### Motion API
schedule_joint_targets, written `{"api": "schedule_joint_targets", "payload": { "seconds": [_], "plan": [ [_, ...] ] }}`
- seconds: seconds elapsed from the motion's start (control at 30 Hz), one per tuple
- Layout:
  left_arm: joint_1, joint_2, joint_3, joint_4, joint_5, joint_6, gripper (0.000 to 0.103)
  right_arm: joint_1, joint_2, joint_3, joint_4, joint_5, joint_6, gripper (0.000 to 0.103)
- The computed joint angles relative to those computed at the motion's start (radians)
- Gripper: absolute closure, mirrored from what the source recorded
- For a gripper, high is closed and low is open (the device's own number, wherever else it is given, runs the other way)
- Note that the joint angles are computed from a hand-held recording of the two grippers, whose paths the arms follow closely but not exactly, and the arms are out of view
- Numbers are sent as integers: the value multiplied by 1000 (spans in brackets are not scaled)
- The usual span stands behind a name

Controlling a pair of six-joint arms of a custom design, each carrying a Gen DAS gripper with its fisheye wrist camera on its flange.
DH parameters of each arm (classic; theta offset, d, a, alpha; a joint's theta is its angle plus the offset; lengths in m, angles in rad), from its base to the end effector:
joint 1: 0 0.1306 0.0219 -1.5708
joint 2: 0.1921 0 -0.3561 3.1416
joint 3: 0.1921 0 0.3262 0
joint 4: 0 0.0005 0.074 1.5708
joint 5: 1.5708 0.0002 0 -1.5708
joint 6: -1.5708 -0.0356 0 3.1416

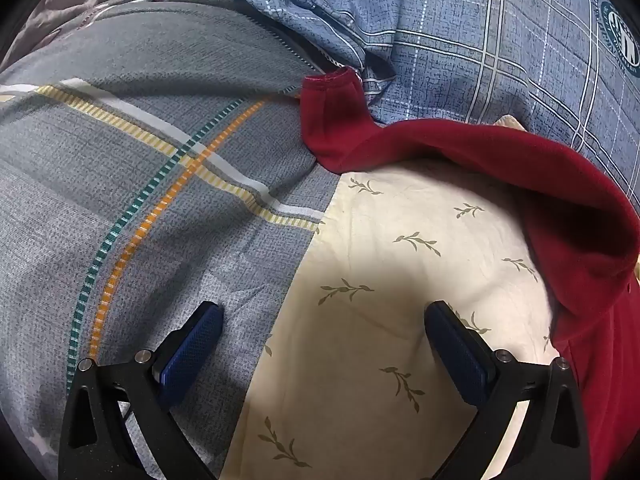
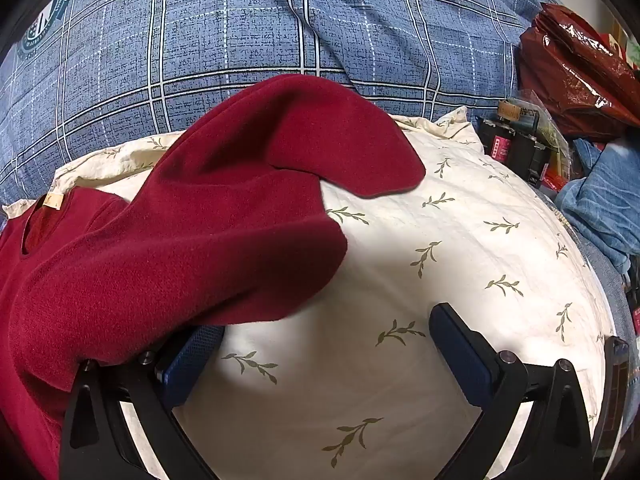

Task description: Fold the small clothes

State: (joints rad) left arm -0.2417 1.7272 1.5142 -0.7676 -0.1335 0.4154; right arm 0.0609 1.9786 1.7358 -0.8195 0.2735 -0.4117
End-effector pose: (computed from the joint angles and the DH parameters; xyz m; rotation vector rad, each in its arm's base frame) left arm 0.5088 -0.1211 0.3054 -0.2717 2.5260 -0.0884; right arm 0.5916 0.0259 0.2514 0.5410 2.5241 -0.1882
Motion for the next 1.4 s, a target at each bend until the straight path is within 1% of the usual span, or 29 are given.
{"api": "schedule_joint_targets", "payload": {
  "seconds": [0.2,0.3,0.33,0.4,0.43,0.5,0.57,0.63,0.73,0.83,0.9,0.97,1.03,1.1,1.17,1.27,1.33,1.4],
  "plan": [
    [5,-13,-13,0,2,-2,1,-1,-3,-1,-11,-5,0,0],
    [2,-37,-32,-18,5,-8,2,-2,-13,5,-56,-35,-20,0],
    [-13,-35,-22,-30,-14,-13,4,2,-31,-11,-71,-49,-23,0],
    [-23,-69,-53,-13,-18,-37,11,25,-64,-27,-130,-71,-16,0],
    [-28,-85,-65,-11,-12,-54,11,38,-93,-57,-137,-76,-4,0],
    [-43,-123,-96,6,-8,-88,11,60,-163,-130,-113,-95,7,0],
    [-77,-170,-116,10,-36,-103,11,85,-254,-214,-81,-168,-12,0],
    [-97,-211,-131,6,-37,-100,11,113,-323,-267,-56,-220,-44,0],
    [-126,-269,-131,-5,-22,-99,11,145,-362,-262,-43,-256,-60,0],
    [-176,-329,-138,4,-70,-106,10,182,-364,-211,-34,-278,-60,0],
    [-204,-352,-133,8,-71,-98,10,206,-354,-177,-14,-264,-56,0],
    [-237,-370,-128,7,-85,-92,10,239,-318,-111,-15,-217,-38,0],
    [-241,-361,-117,9,-72,-95,10,270,-274,-46,-24,-178,-34,0],
    [-248,-353,-97,3,-60,-88,10,278,-229,3,-16,-172,-37,0],
    [-250,-348,-98,18,-49,-86,10,295,-181,56,-18,-139,-47,0],
    [-263,-309,-72,20,-57,-97,10,310,-132,100,-7,-100,-56,0],
    [-265,-280,-52,18,-63,-107,10,320,-96,133,-15,-69,-57,0],
    [-267,-238,-14,-8,-59,-116,11,328,-65,166,-34,-46,-63,0]
  ]
}}
